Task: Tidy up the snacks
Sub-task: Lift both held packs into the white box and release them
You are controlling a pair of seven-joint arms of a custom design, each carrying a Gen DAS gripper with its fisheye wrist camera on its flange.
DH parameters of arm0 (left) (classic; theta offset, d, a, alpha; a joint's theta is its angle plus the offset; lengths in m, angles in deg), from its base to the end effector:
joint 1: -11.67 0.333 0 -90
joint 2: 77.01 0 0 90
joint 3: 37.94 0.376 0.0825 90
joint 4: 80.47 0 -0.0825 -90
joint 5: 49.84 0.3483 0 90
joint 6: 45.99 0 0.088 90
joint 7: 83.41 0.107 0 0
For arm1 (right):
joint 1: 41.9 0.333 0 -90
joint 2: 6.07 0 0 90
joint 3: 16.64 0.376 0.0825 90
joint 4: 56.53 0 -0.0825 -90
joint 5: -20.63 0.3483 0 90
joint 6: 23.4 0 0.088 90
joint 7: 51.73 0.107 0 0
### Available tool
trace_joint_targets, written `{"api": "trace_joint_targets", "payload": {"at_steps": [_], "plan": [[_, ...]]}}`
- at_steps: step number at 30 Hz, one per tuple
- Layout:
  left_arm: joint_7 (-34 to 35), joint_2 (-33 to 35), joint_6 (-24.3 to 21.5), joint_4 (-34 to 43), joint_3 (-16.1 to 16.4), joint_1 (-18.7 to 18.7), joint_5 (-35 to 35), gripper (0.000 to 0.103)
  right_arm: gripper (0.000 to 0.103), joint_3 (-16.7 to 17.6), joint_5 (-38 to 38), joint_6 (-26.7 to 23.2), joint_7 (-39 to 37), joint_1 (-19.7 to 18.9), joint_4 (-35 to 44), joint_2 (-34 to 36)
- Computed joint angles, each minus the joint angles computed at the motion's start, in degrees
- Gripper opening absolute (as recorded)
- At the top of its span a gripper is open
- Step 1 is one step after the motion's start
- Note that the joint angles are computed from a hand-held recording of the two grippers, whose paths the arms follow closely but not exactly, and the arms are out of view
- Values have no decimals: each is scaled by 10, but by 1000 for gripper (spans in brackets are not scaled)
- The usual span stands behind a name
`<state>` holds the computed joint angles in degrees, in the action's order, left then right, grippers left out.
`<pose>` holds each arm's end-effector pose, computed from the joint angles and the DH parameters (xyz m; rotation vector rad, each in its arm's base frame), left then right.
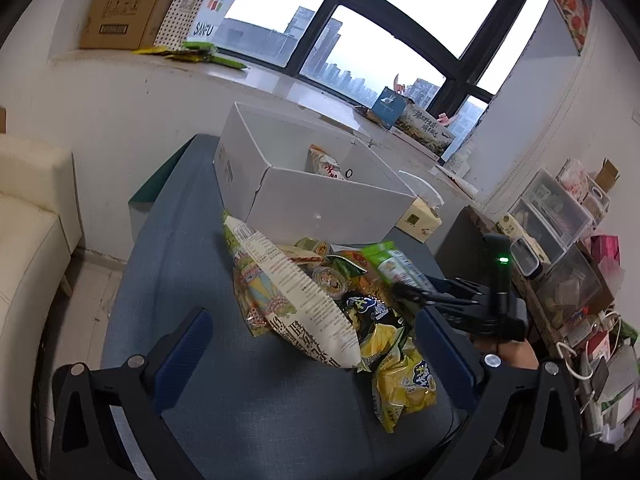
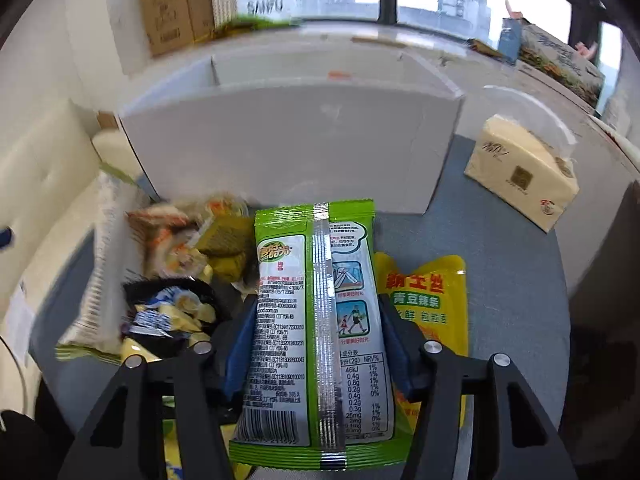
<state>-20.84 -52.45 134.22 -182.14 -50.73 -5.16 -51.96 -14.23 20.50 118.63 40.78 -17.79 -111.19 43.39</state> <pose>0.6227 -0.3151 0.5151 -1.9320 1.8085 -1.3440 0.7522 0.3564 0.4797 -2.1030 1.4022 -0.4137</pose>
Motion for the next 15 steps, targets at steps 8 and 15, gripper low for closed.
{"api": "trace_joint_targets", "payload": {"at_steps": [8, 15], "plan": [[-10, 28, -34, 33, -30, 20, -29, 103, 61, 42, 51, 183, 3, -34, -224, -126], [-43, 114, -140, 162, -49, 30, -82, 103, 61, 134, 129, 330, -32, -86, -362, -196]]}}
